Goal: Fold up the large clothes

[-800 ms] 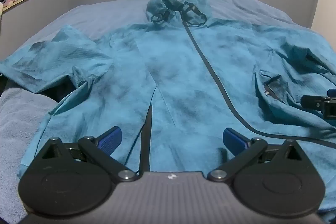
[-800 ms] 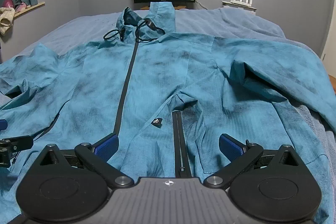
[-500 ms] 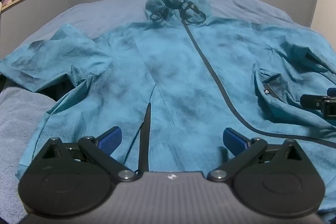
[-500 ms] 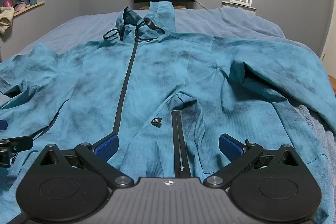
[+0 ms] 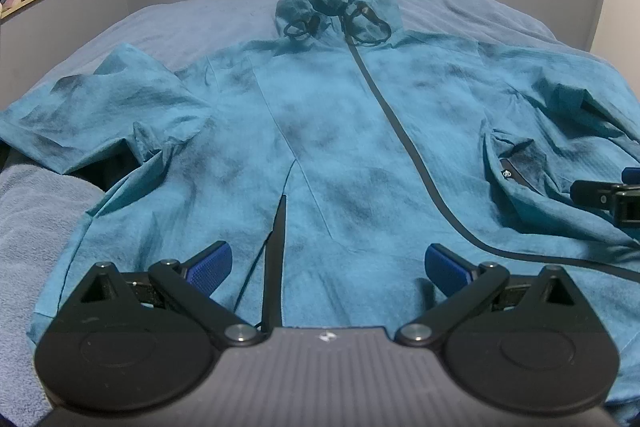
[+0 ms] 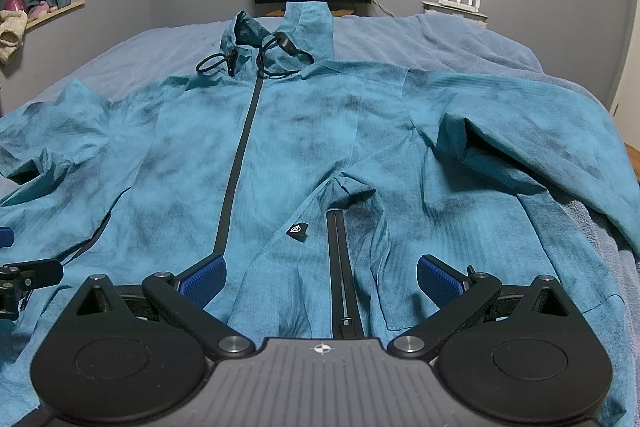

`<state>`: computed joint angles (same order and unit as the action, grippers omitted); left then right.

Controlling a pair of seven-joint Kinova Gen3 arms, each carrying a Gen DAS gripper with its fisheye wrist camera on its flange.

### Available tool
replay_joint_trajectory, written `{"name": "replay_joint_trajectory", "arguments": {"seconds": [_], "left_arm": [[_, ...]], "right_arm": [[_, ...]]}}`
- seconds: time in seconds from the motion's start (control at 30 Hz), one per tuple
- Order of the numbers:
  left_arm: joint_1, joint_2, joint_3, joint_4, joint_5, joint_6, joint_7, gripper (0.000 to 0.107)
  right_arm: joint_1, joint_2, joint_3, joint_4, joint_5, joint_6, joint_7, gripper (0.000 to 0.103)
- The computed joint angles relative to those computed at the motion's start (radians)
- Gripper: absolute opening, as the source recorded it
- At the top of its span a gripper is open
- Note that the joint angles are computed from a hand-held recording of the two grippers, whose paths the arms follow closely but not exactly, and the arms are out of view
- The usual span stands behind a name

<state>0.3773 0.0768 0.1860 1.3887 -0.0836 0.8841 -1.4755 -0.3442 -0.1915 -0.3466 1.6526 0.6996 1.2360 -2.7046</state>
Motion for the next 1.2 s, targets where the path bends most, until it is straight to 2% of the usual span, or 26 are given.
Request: {"name": "replay_joint_trajectory", "arguments": {"seconds": [1.2], "left_arm": [[0.002, 0.007, -0.001, -0.015, 0.004, 0.015, -0.003, 0.103]], "right_arm": [[-0.003, 0.004, 0.003, 0.000, 0.001, 0.002, 0.000, 0.103]]}}
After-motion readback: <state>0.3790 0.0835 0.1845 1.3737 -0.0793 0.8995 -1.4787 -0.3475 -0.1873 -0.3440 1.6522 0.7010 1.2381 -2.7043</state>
